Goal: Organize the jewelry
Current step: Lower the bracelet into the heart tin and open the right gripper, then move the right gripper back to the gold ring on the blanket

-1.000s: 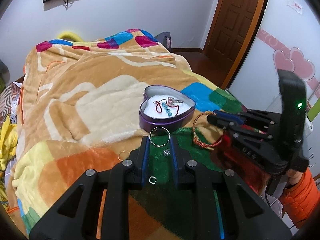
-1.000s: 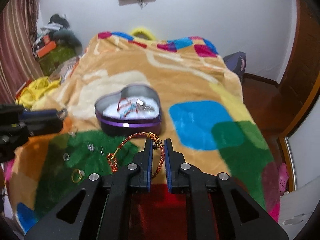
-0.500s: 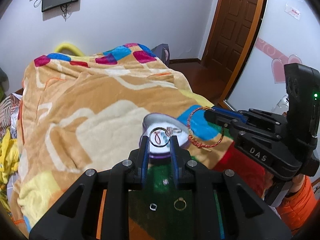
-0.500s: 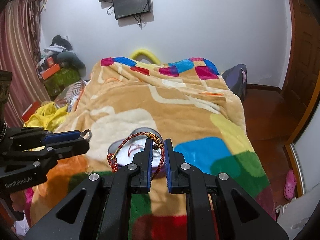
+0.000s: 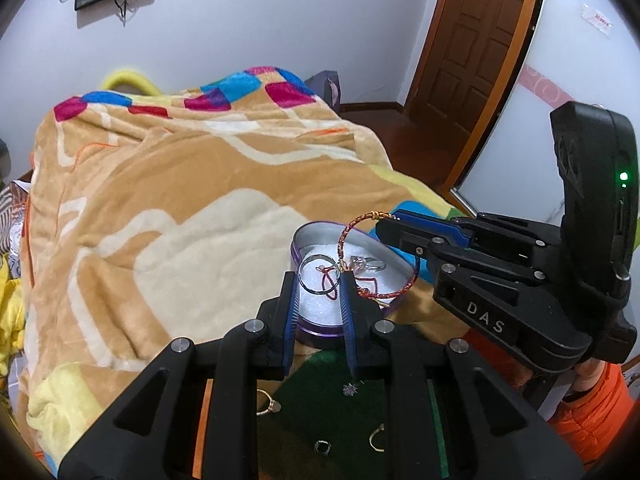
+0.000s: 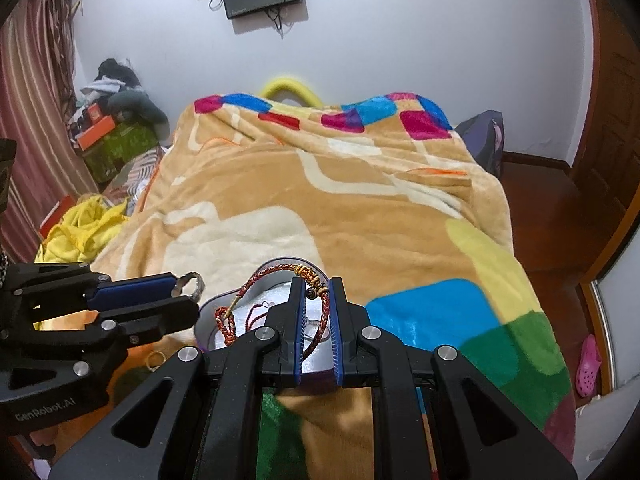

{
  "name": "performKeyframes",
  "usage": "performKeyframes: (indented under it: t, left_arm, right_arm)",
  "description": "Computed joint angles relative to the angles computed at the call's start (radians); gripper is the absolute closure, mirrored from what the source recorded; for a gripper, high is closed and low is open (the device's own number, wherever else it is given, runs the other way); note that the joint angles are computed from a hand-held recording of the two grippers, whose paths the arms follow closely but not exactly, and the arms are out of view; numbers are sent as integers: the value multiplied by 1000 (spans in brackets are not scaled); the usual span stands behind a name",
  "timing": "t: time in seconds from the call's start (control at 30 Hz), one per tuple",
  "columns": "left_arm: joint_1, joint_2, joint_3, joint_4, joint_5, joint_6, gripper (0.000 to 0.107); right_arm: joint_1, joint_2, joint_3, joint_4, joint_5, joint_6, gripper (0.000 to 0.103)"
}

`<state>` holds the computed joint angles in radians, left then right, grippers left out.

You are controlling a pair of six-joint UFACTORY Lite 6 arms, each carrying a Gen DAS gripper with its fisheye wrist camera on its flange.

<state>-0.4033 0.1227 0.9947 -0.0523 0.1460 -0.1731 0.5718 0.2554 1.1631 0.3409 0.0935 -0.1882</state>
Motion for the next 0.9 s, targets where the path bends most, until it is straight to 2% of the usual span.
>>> performKeyframes:
  t: [0.1,0.27,0.4,0.73,0.9]
  left_arm:
    - [10,49,27,-120,2,128,88]
    - [6,98,54,-169,7,187,88]
    - [3,120,71,-205,12,238,88]
    - [8,124,71,-272,18,316,88]
    - [12,100,59,-210,22,241,87]
  right_arm:
    - [-6,32,28,30,19,-41,93]
    - [-14,65,57,122,47,-154,93]
    - [-17,76,69,122,69,-161,93]
    - [-42,97,101,225,143,-251,93]
    - [-40,62,82,187,148,-211,87]
